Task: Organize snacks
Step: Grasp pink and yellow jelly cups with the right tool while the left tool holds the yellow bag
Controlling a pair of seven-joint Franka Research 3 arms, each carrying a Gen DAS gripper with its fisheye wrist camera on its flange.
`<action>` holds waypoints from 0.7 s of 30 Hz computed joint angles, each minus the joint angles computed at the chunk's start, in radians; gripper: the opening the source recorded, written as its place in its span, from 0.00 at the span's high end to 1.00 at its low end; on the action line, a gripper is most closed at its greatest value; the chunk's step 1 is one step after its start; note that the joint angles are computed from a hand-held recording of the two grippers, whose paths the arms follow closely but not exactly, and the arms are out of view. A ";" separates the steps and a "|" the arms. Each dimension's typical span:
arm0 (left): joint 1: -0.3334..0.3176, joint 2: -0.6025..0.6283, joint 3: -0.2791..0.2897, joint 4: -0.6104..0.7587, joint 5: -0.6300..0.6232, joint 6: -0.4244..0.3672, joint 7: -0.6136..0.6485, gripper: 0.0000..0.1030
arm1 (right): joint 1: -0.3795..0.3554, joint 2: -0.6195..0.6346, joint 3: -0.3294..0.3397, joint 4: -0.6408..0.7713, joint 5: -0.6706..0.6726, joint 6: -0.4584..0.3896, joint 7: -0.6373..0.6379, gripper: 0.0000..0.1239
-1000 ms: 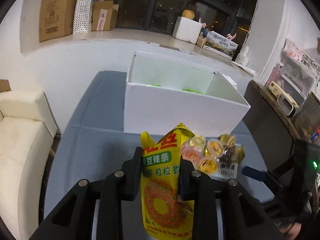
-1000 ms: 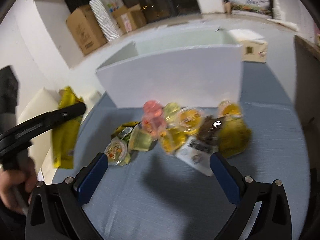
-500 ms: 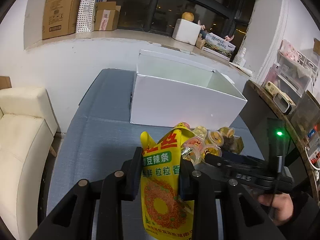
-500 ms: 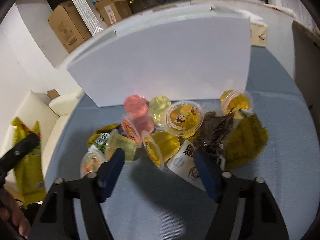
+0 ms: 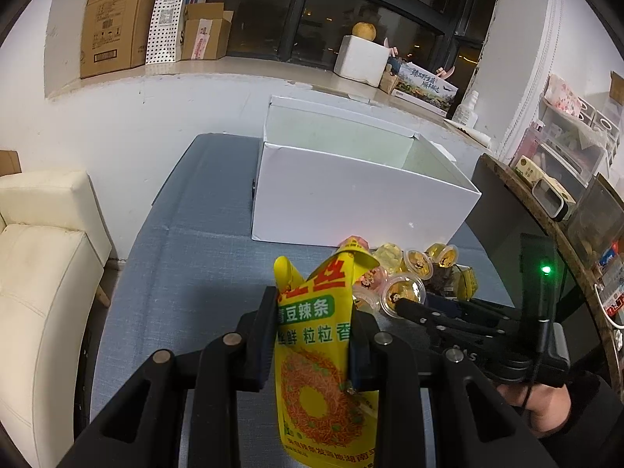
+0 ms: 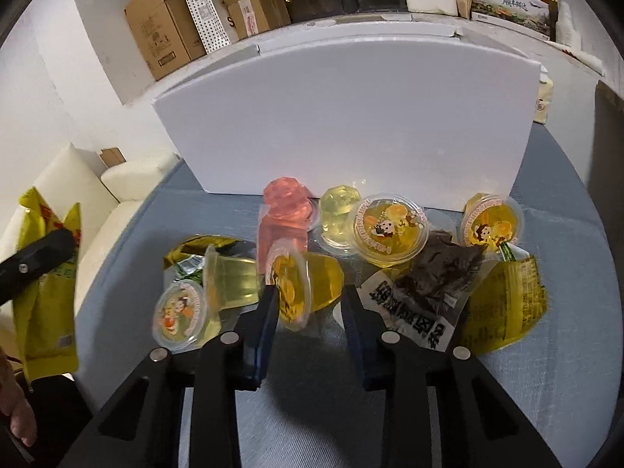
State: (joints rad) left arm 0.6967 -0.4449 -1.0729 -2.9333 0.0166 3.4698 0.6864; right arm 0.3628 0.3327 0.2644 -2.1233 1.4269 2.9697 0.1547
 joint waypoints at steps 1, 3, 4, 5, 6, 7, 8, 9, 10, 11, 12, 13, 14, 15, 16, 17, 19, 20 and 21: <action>0.001 0.002 -0.001 0.001 0.000 -0.001 0.001 0.68 | -0.001 -0.005 0.000 -0.004 0.001 -0.001 -0.002 0.89; 0.005 0.003 -0.005 0.004 0.002 -0.004 0.003 0.68 | 0.008 -0.005 -0.005 -0.009 -0.028 0.005 0.021 0.90; 0.005 0.004 -0.005 0.005 0.004 -0.005 0.003 0.68 | 0.007 -0.005 -0.003 -0.011 -0.031 0.004 0.024 0.90; 0.005 0.003 -0.006 0.007 0.005 -0.008 0.004 0.68 | 0.005 -0.005 0.000 -0.012 -0.026 0.005 0.022 0.90; 0.005 0.001 -0.006 0.007 0.006 -0.010 0.003 0.68 | 0.005 -0.006 -0.001 -0.013 -0.036 -0.001 0.039 0.90; 0.005 0.000 -0.006 0.007 0.009 -0.010 0.002 0.68 | 0.002 -0.005 -0.004 -0.010 -0.047 -0.015 0.065 0.88; 0.005 0.000 -0.006 0.008 0.011 -0.011 0.001 0.68 | 0.003 0.002 -0.010 -0.003 -0.070 -0.024 0.104 0.75; 0.006 0.000 -0.007 0.008 0.013 -0.012 0.001 0.68 | 0.005 0.015 -0.010 0.010 -0.083 -0.015 0.127 0.63; 0.008 0.002 -0.007 0.010 0.017 -0.013 0.001 0.68 | -0.002 0.024 -0.002 0.020 -0.063 0.001 0.116 0.39; 0.009 0.006 -0.005 0.010 0.021 -0.012 0.003 0.68 | -0.018 0.031 0.015 0.030 -0.019 0.007 0.067 0.35; 0.011 0.009 -0.005 0.011 0.023 -0.010 0.004 0.68 | -0.014 0.037 0.014 0.038 -0.023 0.018 0.061 0.35; 0.011 0.009 -0.005 0.012 0.022 -0.010 0.006 0.68 | -0.015 0.040 0.017 0.042 -0.019 0.024 0.044 0.35; 0.012 0.010 -0.005 0.012 0.022 -0.010 0.008 0.68 | -0.017 0.044 0.021 0.048 -0.010 0.027 0.026 0.35; 0.012 0.010 -0.006 0.013 0.022 -0.010 0.010 0.68 | -0.017 0.050 0.023 0.054 -0.007 0.032 0.011 0.35; 0.013 0.010 -0.008 0.012 0.022 -0.009 0.011 0.68 | -0.013 0.055 0.020 0.056 -0.021 0.030 0.021 0.35; 0.014 0.012 -0.009 0.013 0.022 -0.008 0.013 0.68 | -0.008 0.061 0.014 0.057 -0.054 0.021 0.050 0.35; 0.015 0.014 -0.010 0.014 0.021 -0.007 0.017 0.68 | -0.023 0.070 0.031 0.071 -0.024 0.019 0.015 0.35; 0.014 0.013 -0.010 0.012 0.019 -0.005 0.018 0.68 | -0.028 0.073 0.034 0.075 -0.018 0.014 0.005 0.35; 0.014 0.013 -0.010 0.012 0.017 -0.005 0.019 0.68 | -0.033 0.075 0.035 0.079 -0.014 0.001 -0.005 0.35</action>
